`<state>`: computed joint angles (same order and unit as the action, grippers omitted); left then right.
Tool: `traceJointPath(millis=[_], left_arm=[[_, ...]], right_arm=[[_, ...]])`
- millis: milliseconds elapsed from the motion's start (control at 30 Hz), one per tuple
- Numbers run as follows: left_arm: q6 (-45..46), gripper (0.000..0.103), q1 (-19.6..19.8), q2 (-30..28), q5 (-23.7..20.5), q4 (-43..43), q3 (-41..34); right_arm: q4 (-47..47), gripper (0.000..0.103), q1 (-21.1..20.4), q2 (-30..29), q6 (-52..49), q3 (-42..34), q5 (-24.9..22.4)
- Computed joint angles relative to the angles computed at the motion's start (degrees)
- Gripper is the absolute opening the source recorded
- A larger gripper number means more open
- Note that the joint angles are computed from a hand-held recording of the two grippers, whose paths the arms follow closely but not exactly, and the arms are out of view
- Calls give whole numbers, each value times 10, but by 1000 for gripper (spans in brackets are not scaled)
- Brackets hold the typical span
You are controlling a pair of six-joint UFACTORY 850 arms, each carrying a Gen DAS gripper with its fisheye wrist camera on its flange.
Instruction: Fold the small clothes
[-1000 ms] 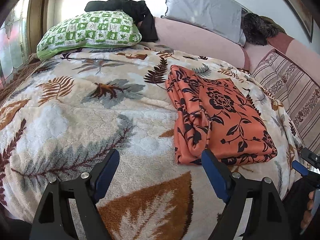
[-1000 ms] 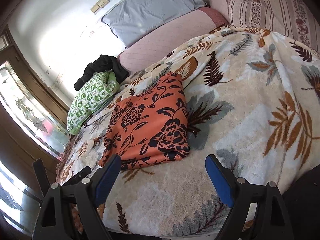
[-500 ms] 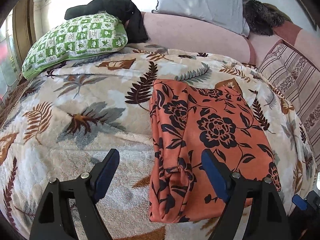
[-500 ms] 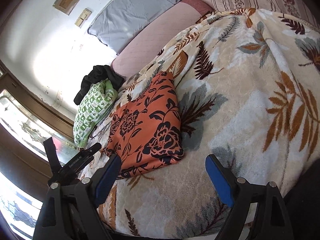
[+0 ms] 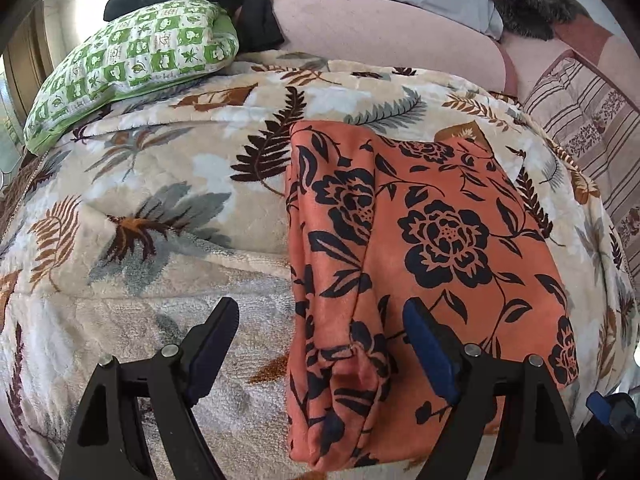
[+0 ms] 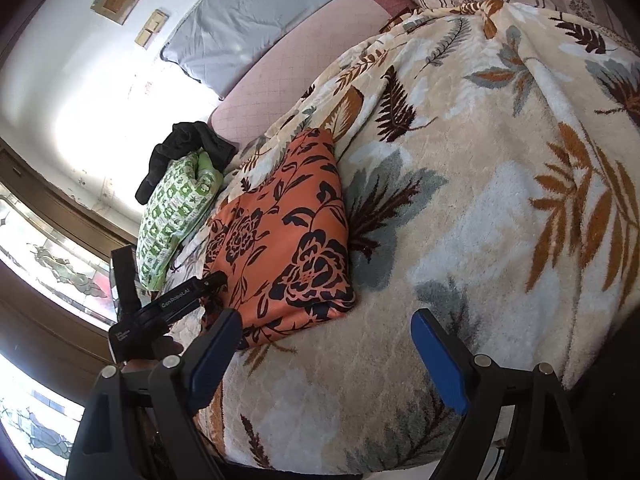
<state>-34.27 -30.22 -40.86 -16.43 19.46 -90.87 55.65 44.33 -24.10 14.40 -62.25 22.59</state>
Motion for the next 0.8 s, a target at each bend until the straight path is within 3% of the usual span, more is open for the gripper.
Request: traceJointPath(millis=[100,200,400,467,533,600,800], left_arm=[[-83,84,3,29,24,89,38],[-107,84,9,36,21,117,50],[-3,84,24,18,21,-14,11],[23,84,22,-13,-5,-22,-37],[-14,84,17,-58,-66,43,-102],[6,88,18,-94,-111,37,-145],[-13,91,25,-53,-47,24,-89]], right_arm=[[26,88,2,-4,-34,-8,-8],[57,88,7,-6,-72,-15,-9],[107,88,14,-11,-148,-34,-14],[112,88,16,-13,-161,-39,-17],[115,88,16,-13,-170,-41,-19],[125,88,16,-10,-184,-40,-15],[44,88,-6,0,-105,-32,-30]])
